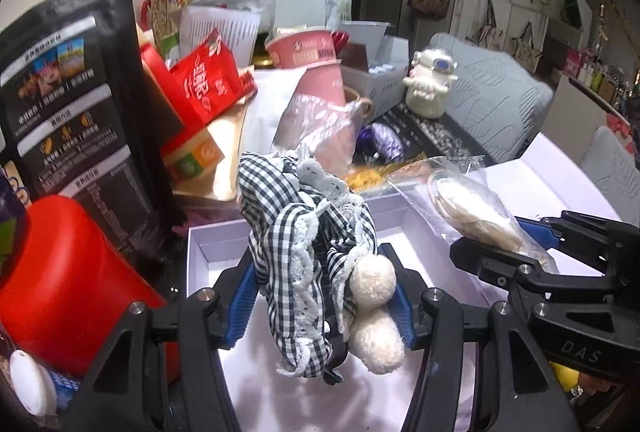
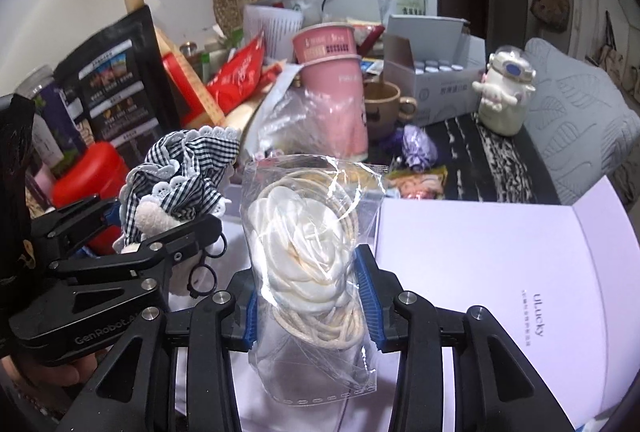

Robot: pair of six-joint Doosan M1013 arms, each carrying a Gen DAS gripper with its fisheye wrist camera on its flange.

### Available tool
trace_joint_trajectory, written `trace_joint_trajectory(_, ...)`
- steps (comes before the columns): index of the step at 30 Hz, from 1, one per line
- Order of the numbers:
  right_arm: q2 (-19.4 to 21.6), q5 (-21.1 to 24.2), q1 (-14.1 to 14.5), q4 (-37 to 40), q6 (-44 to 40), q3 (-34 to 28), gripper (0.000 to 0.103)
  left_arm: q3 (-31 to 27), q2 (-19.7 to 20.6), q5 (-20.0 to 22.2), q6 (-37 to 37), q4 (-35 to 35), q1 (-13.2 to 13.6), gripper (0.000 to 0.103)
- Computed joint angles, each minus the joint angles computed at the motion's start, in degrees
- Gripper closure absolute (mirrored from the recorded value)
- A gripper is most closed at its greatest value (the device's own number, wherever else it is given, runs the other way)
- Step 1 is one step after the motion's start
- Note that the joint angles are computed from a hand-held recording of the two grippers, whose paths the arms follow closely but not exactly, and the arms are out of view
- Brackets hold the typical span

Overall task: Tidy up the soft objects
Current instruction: 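Carry the bagged rose and gingham item over the open white box with both tools, then open the right tool to drop the rose while the left tool releases the gingham item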

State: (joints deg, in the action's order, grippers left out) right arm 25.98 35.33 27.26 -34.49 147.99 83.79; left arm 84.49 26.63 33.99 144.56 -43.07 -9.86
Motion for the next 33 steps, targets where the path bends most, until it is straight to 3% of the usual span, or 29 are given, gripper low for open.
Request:
trace_joint_trajectory(3, 0.7, 1.2, -0.2, 2.2, -2.0, -0.5, 0.059, -0.7, 0.7, 0.6, -3.2, 3.0, -0.3, 0.043)
trace_joint_trajectory(7, 1.4, 2.6, -0.5, 4.7, -3.8, -1.2, 0.056, -1.9, 1.5, 0.4, -11.3, 12.9, -1.4, 0.037)
trace_joint_trajectory(11, 1.8, 3.5, -0.7, 6.6, -5.2, -1.6, 0.048, -2.7, 2.2, 1.5, -14.8, 15.4, -1.5, 0.031)
trace_joint_trajectory(15, 1.8, 4.2, -0.6, 6.8, -5.2, -1.7, 0.039, -2.4, 1.9, -0.1, -16.7, 17.4, -1.6, 0.027)
trace_joint_trajectory(33, -0.6, 7.2, 1.9, -0.4, 0.7, -1.6, 0.039, 0.8, -2.7, -2.1, -12.2, 12.0, -0.2, 0.026)
